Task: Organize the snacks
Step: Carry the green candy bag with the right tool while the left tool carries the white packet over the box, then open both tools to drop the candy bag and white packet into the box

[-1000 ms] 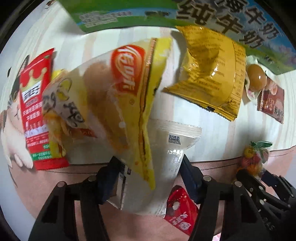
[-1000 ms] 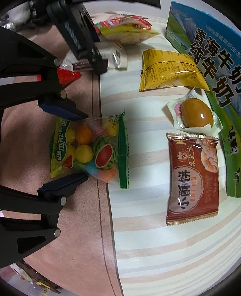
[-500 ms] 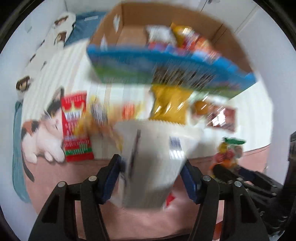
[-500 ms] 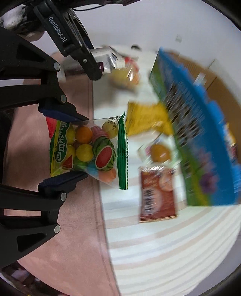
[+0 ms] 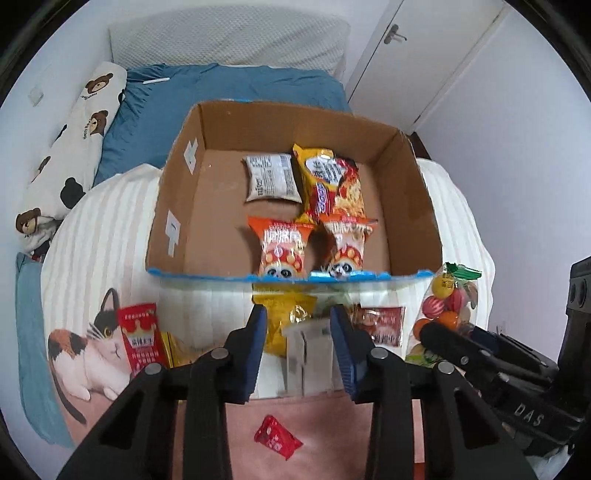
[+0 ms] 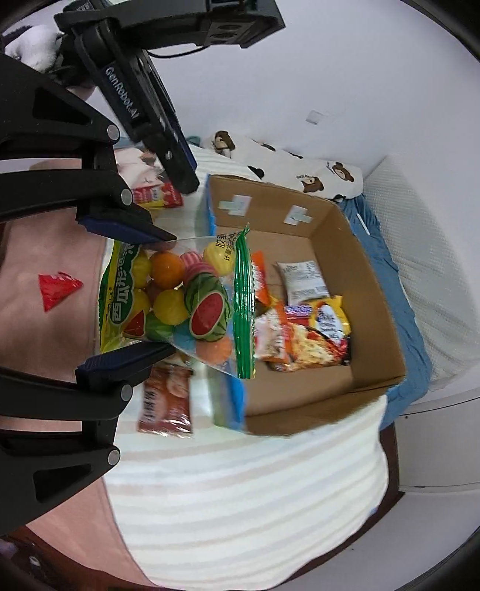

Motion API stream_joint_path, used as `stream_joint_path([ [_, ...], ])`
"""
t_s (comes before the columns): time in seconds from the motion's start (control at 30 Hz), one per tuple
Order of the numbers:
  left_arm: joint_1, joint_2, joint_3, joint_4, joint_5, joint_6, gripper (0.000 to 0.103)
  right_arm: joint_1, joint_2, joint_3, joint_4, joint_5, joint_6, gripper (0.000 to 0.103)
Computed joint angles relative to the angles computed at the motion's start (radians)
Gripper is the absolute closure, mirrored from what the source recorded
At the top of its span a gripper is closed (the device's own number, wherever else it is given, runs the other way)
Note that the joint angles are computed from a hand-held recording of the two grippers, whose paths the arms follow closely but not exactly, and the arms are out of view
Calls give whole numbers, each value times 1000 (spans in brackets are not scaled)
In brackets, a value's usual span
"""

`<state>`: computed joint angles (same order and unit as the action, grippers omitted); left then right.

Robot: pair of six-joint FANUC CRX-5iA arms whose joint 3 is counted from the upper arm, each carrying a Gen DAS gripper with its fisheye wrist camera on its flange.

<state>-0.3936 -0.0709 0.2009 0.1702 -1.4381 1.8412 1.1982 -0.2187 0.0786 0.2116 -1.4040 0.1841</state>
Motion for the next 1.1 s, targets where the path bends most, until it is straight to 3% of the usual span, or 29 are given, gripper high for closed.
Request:
stream_joint_path([
  [0.07, 6, 3, -33, 12, -19, -3, 44, -9, -7, -8, -4, 1, 3, 50],
  [0.13, 9, -17, -113, 44, -3, 9, 37, -9, -14, -33, 1, -3, -9, 50],
  [0.33, 5, 7, -330, 176, 74, 86, 37, 22, -80, -194, -48, -12, -146, 50],
  [0.43, -33, 55, -327, 178, 106, 111, 37, 31, -113, -265, -82, -17, -196, 50],
  [0.6, -127, 181, -238, 75, 42, 136, 38, 40, -143, -331, -110, -16, -236, 50],
  [0.63, -137, 179, -241, 58, 51, 148, 47, 43, -145, -334, -110, -17, -236, 50],
  [0.9, -134, 28, -273, 44, 63, 137, 48, 93, -178, -301, -54, -31, -244, 50],
  [1.1, -76, -47, -138, 75, 24, 86, 48, 70, -146, -166, 11, -18, -129, 50],
])
